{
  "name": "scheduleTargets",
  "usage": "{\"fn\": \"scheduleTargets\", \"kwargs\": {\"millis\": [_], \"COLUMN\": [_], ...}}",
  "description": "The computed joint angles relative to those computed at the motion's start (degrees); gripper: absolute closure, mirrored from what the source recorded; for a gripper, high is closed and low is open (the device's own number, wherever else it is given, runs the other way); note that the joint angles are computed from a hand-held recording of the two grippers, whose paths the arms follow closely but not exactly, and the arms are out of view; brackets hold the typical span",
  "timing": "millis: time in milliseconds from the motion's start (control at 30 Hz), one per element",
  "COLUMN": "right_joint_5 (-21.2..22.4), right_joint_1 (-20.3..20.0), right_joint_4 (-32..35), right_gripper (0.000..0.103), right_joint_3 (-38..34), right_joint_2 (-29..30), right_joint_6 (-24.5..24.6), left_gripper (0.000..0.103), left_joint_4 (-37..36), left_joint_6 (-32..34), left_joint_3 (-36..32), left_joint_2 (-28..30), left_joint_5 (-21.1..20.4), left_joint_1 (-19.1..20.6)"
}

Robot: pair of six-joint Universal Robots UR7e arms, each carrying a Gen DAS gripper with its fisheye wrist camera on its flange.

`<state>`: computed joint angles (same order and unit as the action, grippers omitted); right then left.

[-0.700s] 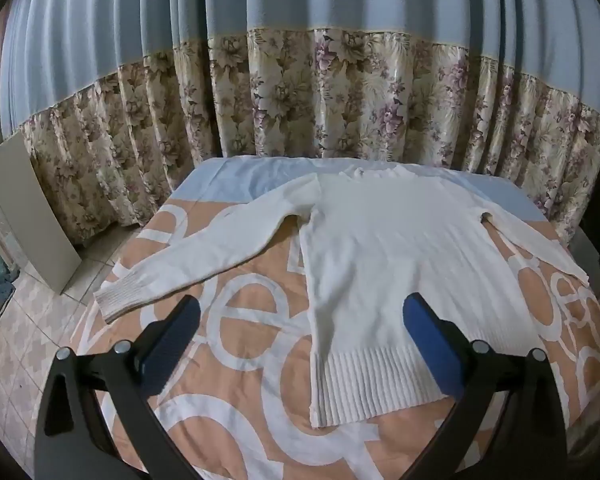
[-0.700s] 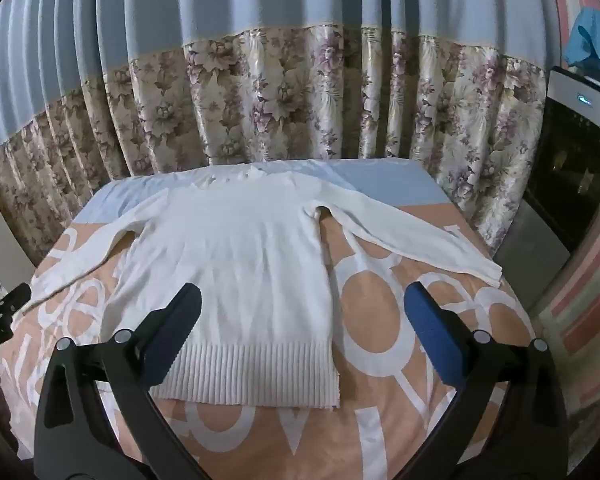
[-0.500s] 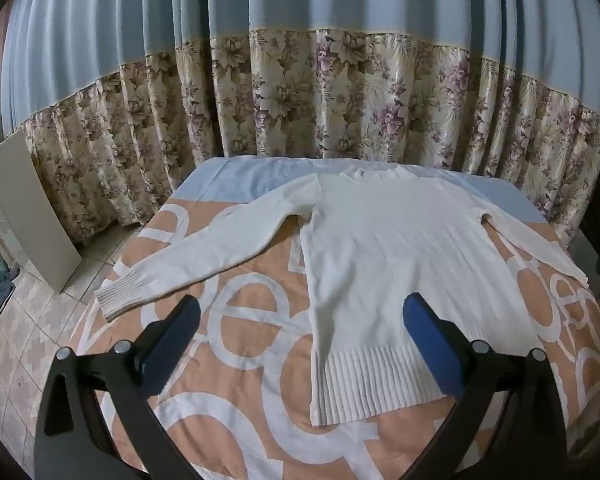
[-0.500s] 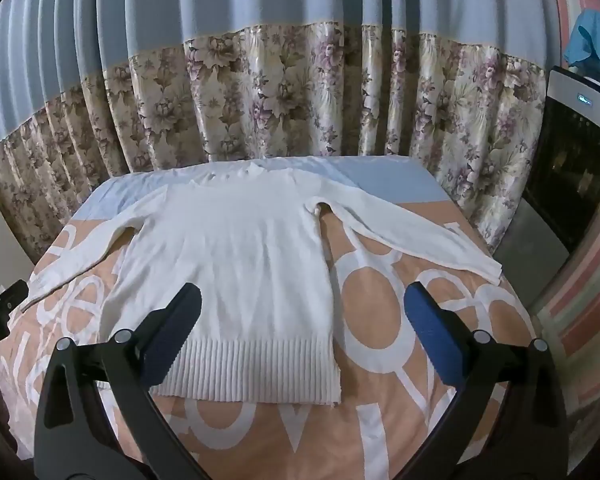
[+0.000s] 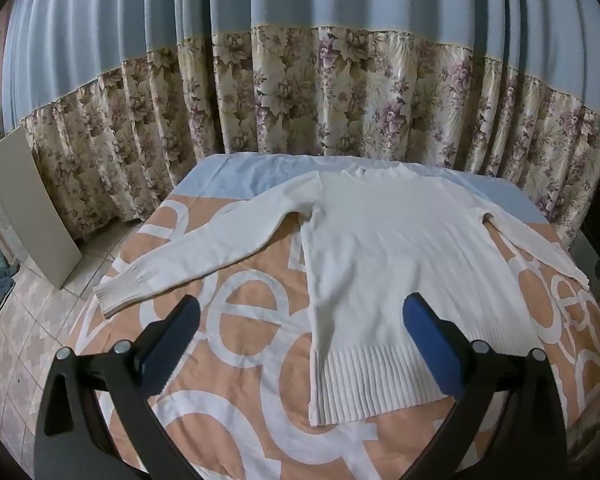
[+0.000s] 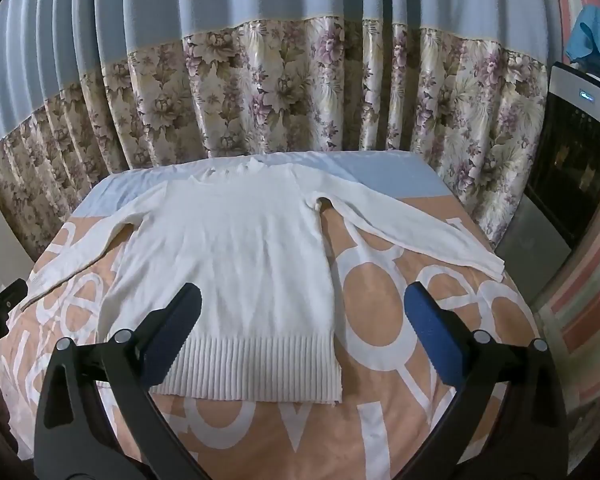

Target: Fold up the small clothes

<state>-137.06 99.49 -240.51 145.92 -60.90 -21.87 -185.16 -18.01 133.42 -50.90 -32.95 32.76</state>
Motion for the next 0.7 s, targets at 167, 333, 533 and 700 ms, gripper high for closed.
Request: {"fn": "scheduleTargets", "kwargs": {"millis": [167, 333, 533, 700], "right_joint_5": [0.41, 0.03, -0.10, 0.48], "right_joint_1": [-0.21, 0.09, 0.87, 0.77], "right_joint_4": [-0.12, 0.37, 1.10, 1.84], "right_gripper": [0.003, 0.003, 0.003, 0.003], "right_joint_3": [-0.01, -0.23, -0.29, 0.12], "right_joint_2": [-0.11, -0.10, -0.26, -1.02], "right_joint_6": [-0.18, -0.17, -0.46, -0.03], "left_gripper": [0.002, 0.002, 0.002, 0.002], "left_joint_4": [-0.41, -0.35, -0.69, -0.92], "left_joint_6": [0.27, 0.36, 0.64, 0.72], "left_joint_3": [-0.28, -0.29, -0.21, -0.14], "left_joint_2": [0.15, 0.07, 0.08, 0.11], "left_joint_5": [0.07, -0.04, 0.07, 0.08], "left_joint_1": [0.40, 0.42, 0.48, 0.60]}}
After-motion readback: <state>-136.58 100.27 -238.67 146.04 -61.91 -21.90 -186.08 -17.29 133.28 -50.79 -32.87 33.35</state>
